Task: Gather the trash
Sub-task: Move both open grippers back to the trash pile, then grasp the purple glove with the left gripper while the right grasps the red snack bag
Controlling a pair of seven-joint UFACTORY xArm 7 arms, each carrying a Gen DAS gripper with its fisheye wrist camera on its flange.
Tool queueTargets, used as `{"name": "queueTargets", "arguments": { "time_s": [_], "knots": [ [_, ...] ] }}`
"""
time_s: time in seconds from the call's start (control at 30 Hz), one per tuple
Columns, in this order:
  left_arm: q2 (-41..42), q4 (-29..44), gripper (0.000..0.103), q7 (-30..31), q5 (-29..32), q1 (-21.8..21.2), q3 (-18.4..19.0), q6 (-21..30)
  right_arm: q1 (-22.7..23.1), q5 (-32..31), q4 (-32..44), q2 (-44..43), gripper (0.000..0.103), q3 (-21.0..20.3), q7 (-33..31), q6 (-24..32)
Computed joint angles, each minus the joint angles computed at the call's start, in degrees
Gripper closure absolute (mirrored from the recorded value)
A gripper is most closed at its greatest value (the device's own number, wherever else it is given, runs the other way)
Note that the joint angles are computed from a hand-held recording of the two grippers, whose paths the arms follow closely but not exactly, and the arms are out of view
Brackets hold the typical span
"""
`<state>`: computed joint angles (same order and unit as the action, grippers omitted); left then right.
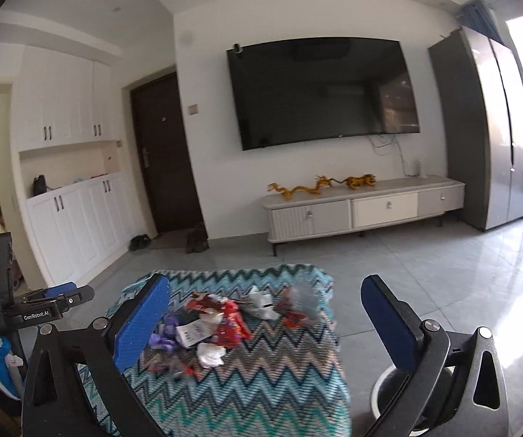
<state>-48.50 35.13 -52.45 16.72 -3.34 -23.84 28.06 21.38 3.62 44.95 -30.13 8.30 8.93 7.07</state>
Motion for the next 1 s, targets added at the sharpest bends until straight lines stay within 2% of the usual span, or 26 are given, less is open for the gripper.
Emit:
{"name": "queueTargets", "arguments": {
  "time_s": [0.13, 0.23, 0.3, 0.4, 0.57, 0.73, 0.8, 0.83, 0.9, 0.93, 1.0],
  "knots": [
    [0.28, -3.71, 0.019, 1.69, -0.25, 0.0, 2.95, -0.72, 3.74, 1.98, 2.75, 5.84, 0.0, -1.97, -1.96, 1.09],
    [3.5, -5.66, 0.019, 3.2, -1.28, -0.45, 4.87, -2.94, 4.41, 3.14, 5.65, 11.83, 0.0, -1.88, -3.29, 1.81],
    [7.19, -6.08, 0.019, 3.64, -1.8, -0.39, 5.35, -4.71, 6.28, 6.0, 7.38, 15.44, 0.0, -3.11, -5.92, 2.33],
    [13.05, -5.44, 0.019, 4.3, -1.54, 0.04, 5.48, -7.43, 9.18, 14.1, 11.98, 22.66, 0.0, -5.08, -13.12, 3.86],
    [23.07, -3.03, 0.019, 4.3, 0.79, 1.41, 5.15, -11.28, 6.61, 16.37, 19.65, 33.48, 0.0, -2.03, -16.46, 6.6],
    [30.73, -0.65, 0.019, 5.58, 0.79, -0.48, 8.23, -13.87, 3.48, 15.26, 27.88, 43.92, 0.003, 1.71, -16.18, 9.79],
    [32.0, -0.68, 0.026, 5.73, 0.11, -1.32, 9.57, -14.88, 2.23, 14.28, 30.37, 46.83, 0.01, 3.07, -15.45, 10.88],
    [32.69, -0.77, 0.035, 6.72, -1.27, -2.42, 10.89, -15.45, 1.79, 13.58, 31.45, 48.14, 0.013, 3.62, -14.89, 11.25],
    [33.41, -1.42, 0.047, 9.75, -5.27, -5.14, 13.81, -16.83, 0.7, 13.04, 32.86, 49.74, 0.027, 4.66, -14.24, 12.12],
    [33.57, -1.77, 0.053, 10.65, -6.67, -5.81, 14.5, -17.48, -0.03, 13.43, 33.35, 50.42, 0.031, 5.41, -14.41, 12.42],
    [33.44, -2.33, 0.061, 12.25, -8.95, -6.74, 15.33, -18.36, -1.56, 14.81, 33.82, 51.24, 0.044, 7.03, -15.59, 13.01]
  ]
}}
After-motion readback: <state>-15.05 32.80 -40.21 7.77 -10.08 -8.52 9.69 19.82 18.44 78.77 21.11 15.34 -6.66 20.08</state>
